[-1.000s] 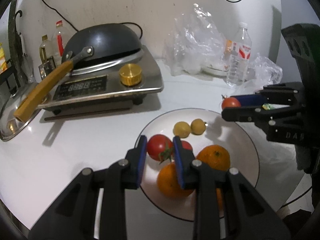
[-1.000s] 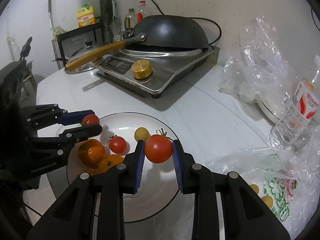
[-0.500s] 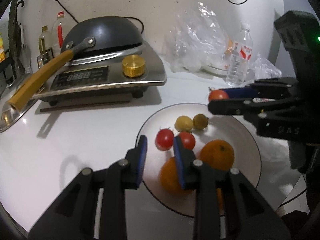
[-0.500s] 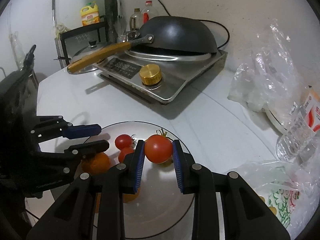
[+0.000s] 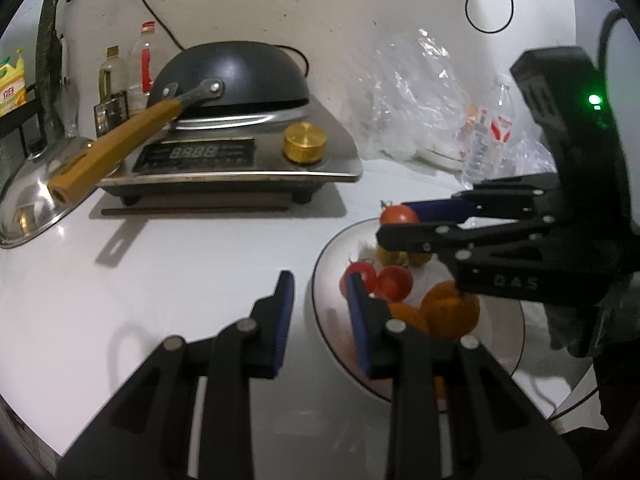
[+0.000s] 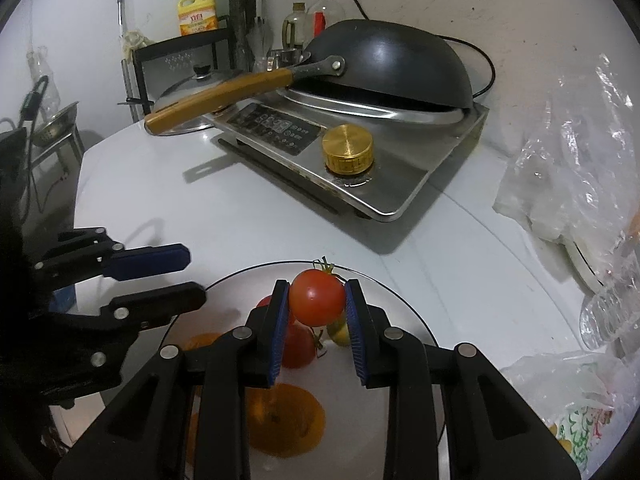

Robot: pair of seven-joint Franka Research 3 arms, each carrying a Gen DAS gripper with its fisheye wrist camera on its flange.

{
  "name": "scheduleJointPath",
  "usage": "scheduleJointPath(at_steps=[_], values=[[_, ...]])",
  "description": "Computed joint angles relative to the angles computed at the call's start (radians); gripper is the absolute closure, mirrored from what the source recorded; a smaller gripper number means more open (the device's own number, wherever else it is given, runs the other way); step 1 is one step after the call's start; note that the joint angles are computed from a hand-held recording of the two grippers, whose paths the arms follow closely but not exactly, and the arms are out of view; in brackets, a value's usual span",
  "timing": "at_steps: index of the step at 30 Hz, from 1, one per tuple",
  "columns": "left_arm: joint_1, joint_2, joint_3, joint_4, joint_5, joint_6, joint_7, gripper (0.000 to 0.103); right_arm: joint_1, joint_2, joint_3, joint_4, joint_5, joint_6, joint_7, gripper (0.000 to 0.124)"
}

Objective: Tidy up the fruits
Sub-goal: 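Lower the red tomato onto the plate and open the right tool while the left releases its tomato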

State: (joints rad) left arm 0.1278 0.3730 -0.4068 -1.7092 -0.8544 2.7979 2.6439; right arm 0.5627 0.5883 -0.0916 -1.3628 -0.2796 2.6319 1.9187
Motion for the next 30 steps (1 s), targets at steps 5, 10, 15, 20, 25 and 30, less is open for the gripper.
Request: scheduleJointPath(at_steps=[5,10,15,20,25,30], values=[[0.009,0.003,-0.004,0.001,-0.017,-0.008,0.010,0.074,-0.005,0.037,0.006,0.048,0.014,-0.028,-0.014,0.094],[0.009,0.005,-0.002,0.004,-0.030,-0.015,0.018,0.074,-0.003,0.063,0.002,0.084,0.025,-0.054,-0.014,0.094],[0.008,0.002,0.000,-0.002,-0.039,-0.014,0.024,0.074,0.001,0.060,0.000,0.082,0.025,-0.058,-0.004,0.094],[0.005,-0.005,0.002,-0.012,-0.048,-0.003,0.022,0.074,0.006,0.043,-0.006,0.061,0.014,-0.048,0.008,0.094],[0.001,-0.019,0.008,-0.027,-0.055,0.004,0.010,0.074,0.015,0.000,-0.017,0.006,-0.011,-0.019,0.043,0.089],[-0.002,-0.049,0.010,-0.053,-0.091,0.024,0.014,0.073,0.029,-0.081,-0.029,-0.090,-0.064,0.013,0.091,0.089]])
